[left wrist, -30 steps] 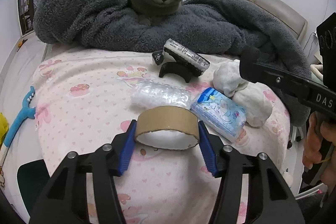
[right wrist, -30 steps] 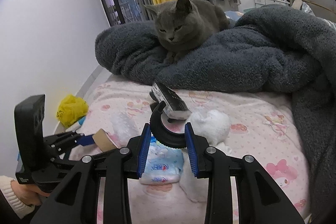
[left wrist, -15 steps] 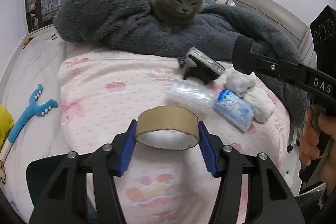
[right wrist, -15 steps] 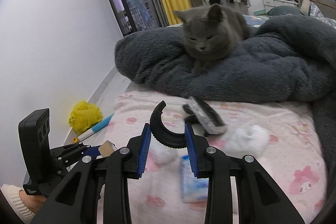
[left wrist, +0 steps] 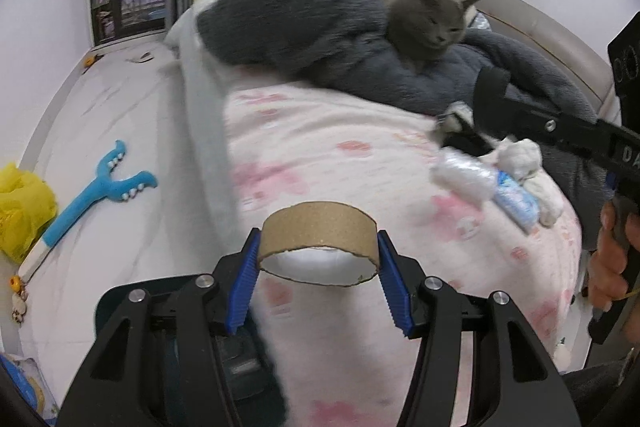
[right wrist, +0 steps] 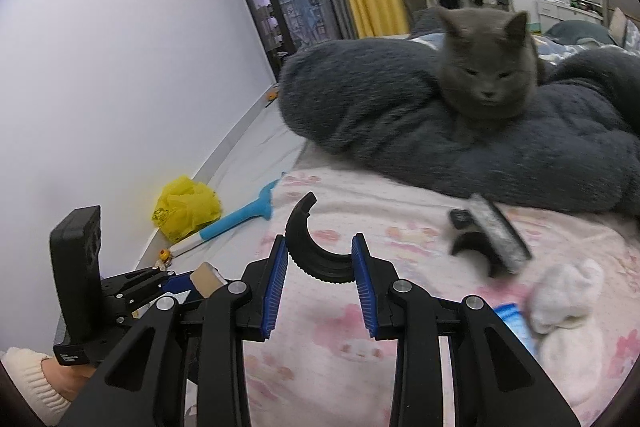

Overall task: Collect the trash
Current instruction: 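Carry both held items over the teal bin and open both grippers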

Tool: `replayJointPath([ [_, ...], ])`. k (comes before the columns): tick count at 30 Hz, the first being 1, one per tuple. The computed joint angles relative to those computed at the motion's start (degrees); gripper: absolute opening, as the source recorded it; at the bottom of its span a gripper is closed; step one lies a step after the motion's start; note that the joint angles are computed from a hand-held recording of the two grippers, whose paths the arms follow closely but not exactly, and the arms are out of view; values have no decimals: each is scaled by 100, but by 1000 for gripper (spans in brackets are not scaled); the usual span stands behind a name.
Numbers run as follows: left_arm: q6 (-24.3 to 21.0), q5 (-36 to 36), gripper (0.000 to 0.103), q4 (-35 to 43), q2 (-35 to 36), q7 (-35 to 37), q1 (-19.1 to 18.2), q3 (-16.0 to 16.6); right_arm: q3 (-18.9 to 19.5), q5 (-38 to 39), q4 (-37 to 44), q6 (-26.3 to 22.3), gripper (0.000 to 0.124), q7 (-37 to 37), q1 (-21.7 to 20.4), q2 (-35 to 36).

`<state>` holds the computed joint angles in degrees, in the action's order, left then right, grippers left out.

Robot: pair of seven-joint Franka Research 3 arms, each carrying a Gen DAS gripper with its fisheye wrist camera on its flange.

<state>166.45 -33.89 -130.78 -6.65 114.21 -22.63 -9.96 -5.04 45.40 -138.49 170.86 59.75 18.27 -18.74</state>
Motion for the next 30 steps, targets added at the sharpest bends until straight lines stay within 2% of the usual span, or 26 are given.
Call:
replayJointPath([
  [13,-380,540,59,-313,-114,-383,505,259,425,-205,541,-77,33,265,149,590],
  [20,-824,1156,59,-376,-40,-742,842,274,685,-471,860,-237,33,478,197,946],
  [30,-1472,1568,59,-398,101,-889,1205,275,918,-841,1197,-467,33,784,226,1322],
])
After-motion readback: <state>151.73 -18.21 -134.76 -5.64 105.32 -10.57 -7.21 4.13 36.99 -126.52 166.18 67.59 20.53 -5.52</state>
